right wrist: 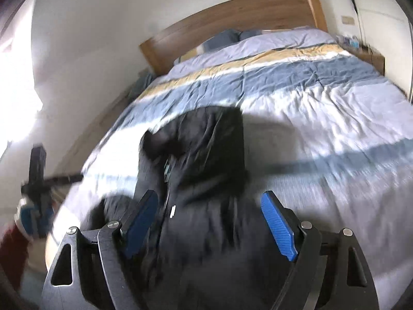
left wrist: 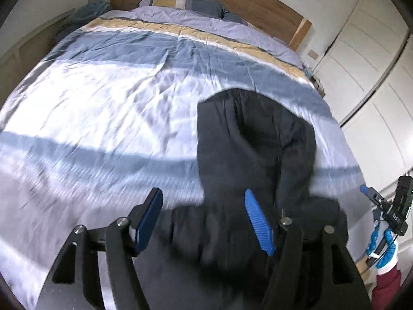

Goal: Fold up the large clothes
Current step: 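Lift the hem with both grippers and fold it toward the hood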

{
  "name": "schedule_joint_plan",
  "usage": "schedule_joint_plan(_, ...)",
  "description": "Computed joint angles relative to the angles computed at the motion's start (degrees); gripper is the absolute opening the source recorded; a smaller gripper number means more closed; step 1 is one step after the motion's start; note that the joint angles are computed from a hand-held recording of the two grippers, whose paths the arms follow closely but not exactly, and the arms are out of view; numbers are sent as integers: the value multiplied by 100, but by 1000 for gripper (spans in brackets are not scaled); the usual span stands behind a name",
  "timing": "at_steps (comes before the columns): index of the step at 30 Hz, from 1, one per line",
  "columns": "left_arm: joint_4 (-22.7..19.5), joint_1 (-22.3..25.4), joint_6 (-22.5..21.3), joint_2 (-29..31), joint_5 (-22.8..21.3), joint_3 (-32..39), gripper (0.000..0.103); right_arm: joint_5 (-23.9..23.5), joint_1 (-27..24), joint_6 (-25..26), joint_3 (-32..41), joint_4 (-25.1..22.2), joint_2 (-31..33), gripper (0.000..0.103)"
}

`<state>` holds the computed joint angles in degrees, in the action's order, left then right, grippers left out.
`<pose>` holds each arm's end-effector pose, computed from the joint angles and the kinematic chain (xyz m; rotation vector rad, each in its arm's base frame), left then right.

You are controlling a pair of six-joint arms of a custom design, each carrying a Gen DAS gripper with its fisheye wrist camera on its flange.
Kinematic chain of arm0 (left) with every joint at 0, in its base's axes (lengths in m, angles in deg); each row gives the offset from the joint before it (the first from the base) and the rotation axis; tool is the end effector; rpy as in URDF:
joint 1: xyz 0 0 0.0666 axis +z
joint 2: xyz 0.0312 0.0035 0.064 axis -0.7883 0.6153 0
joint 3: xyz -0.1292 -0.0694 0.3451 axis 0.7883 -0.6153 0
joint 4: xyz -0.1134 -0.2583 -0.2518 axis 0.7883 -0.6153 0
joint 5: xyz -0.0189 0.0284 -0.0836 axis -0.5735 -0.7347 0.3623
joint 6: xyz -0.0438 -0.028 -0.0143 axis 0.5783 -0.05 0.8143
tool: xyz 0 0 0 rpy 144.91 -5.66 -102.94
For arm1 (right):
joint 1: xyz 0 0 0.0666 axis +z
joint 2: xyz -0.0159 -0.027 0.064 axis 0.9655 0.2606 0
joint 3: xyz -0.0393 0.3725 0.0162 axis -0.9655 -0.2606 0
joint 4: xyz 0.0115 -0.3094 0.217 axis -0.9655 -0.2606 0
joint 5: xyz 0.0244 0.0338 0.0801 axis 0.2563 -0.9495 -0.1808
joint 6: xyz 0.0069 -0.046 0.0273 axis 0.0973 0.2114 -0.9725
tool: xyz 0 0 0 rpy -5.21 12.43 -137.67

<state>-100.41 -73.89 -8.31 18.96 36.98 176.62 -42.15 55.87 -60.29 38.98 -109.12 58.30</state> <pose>0.3876 -0.1613 0.5411 0.0875 2.5638 -0.4655 0.2577 -0.0685 0.4805 0.0999 2.3029 0.5300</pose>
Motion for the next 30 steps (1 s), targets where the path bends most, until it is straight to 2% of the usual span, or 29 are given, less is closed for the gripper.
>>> schedule_joint_plan(2,424,98,128,419,205,100,65,158,277,-481,119,639,554,82)
schedule_joint_plan(6,1096,210,451,1089,563,236,65,294,621,-1061,314,1468,1416,83)
schedule_joint_plan(9,1565,269,589,1573,678,367,65,486,812,-1164,447,1795,1918,83)
schedule_joint_plan(14,2377,335,973,1978,1275,241,65,460,1000,-1436,560,2388,2593,84)
schedule_joint_plan(17,2538,283,1140,2197,1493,268,65,470,1105,-1482,625,2544,2861,84)
schedule_joint_plan(18,2585,260,1174,2227,1512,256,65,466,1131,-1468,641,2563,2924,78)
schedule_joint_plan(19,2659,212,1178,2231,1478,219,65,440,1145,-1442,656,2555,2970,61)
schedule_joint_plan(20,2647,157,1114,2227,1337,225,60,409,1171,-1406,701,2501,3030,51)
schedule_joint_plan(21,2600,95,990,2218,1171,253,49,509,1223,-1352,744,2410,3054,36)
schedule_joint_plan(22,2496,57,871,2237,1131,319,18,600,1271,-1299,782,2340,3052,24)
schedule_joint_plan(23,2225,-19,750,2251,1013,455,13,634,1297,-1231,812,2268,3031,21)
schedule_joint_plan(25,2059,-106,635,2139,877,466,11,687,1351,-1076,856,2080,2887,17)
schedule_joint_plan(28,1709,-257,377,1790,735,451,10,625,1339,-874,895,1651,2505,15)
schedule_joint_plan(30,1516,-342,356,1390,623,321,10,524,1296,-739,908,1309,2129,15)
